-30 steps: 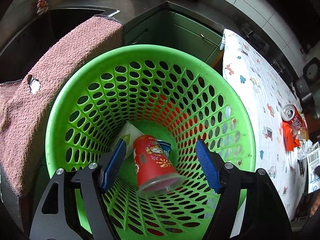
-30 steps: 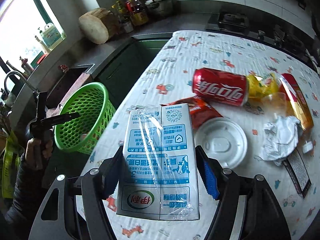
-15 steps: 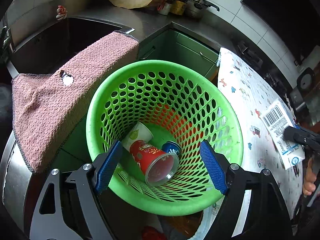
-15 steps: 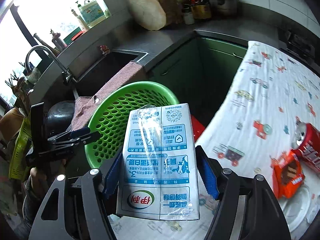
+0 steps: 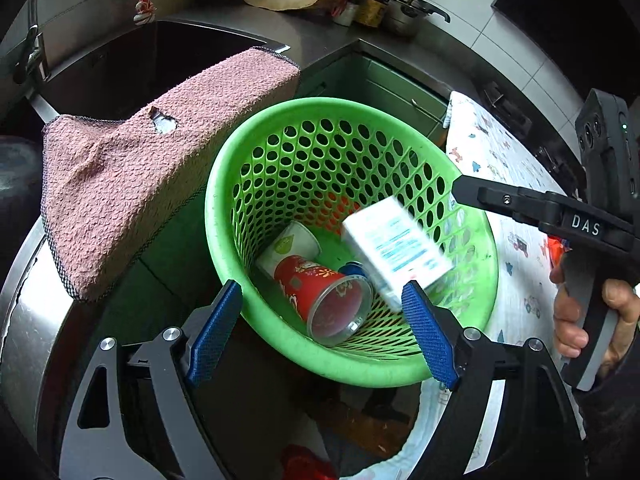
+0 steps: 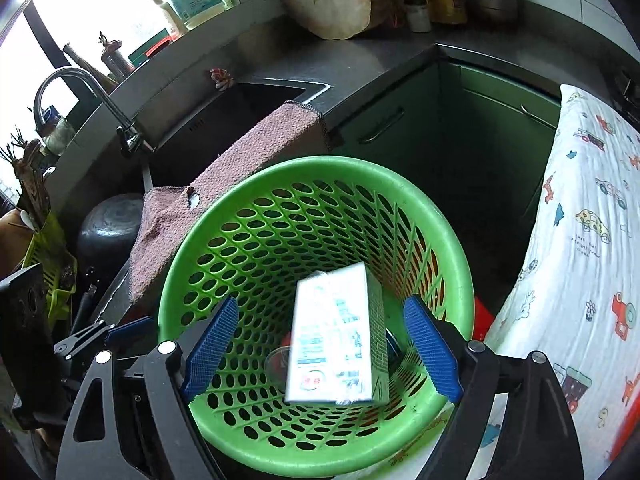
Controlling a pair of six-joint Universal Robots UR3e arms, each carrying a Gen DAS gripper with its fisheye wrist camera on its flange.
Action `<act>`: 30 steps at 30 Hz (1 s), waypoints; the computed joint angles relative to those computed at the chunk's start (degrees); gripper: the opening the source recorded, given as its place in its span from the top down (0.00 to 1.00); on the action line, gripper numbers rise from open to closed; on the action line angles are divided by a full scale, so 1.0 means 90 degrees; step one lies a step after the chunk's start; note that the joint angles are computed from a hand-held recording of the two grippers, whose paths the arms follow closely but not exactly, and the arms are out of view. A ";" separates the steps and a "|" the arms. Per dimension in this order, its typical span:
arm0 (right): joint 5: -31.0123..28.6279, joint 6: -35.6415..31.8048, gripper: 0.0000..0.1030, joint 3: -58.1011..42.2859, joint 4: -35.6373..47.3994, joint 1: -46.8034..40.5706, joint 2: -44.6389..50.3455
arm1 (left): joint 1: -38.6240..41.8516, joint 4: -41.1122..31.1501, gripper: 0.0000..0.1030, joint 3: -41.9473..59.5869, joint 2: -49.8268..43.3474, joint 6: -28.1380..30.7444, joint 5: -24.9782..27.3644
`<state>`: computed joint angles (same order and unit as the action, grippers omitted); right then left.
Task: Collect trash
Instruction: 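Carry both items over the green basket and release them inside, then return both grippers to the table toward the chocolate wrapper and white lid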
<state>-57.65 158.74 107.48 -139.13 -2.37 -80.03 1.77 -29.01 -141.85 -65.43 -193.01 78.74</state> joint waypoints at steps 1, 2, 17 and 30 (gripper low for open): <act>0.0013 -0.0065 0.20 0.0072 0.0021 -0.0040 -0.0114 | -0.0056 0.0020 0.21 0.0003 -0.0016 -0.0021 0.0063; 0.0045 -0.0196 0.20 0.0171 0.0104 -0.0113 -0.0280 | -0.0064 0.0019 0.21 0.0000 -0.0015 -0.0026 0.0060; 0.0844 -0.4175 0.15 0.2468 0.4078 -0.4145 -0.5242 | -0.1120 0.0250 0.20 0.0501 -0.0374 -0.0590 0.0449; 0.0493 -0.7782 0.10 0.2820 0.5610 -0.8457 -0.5691 | -0.3127 0.0967 0.14 0.2291 -0.2575 -0.1339 0.1044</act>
<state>-53.21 88.70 132.86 -88.63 -78.48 -131.24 -26.37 -20.30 -121.24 -88.61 -205.06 88.14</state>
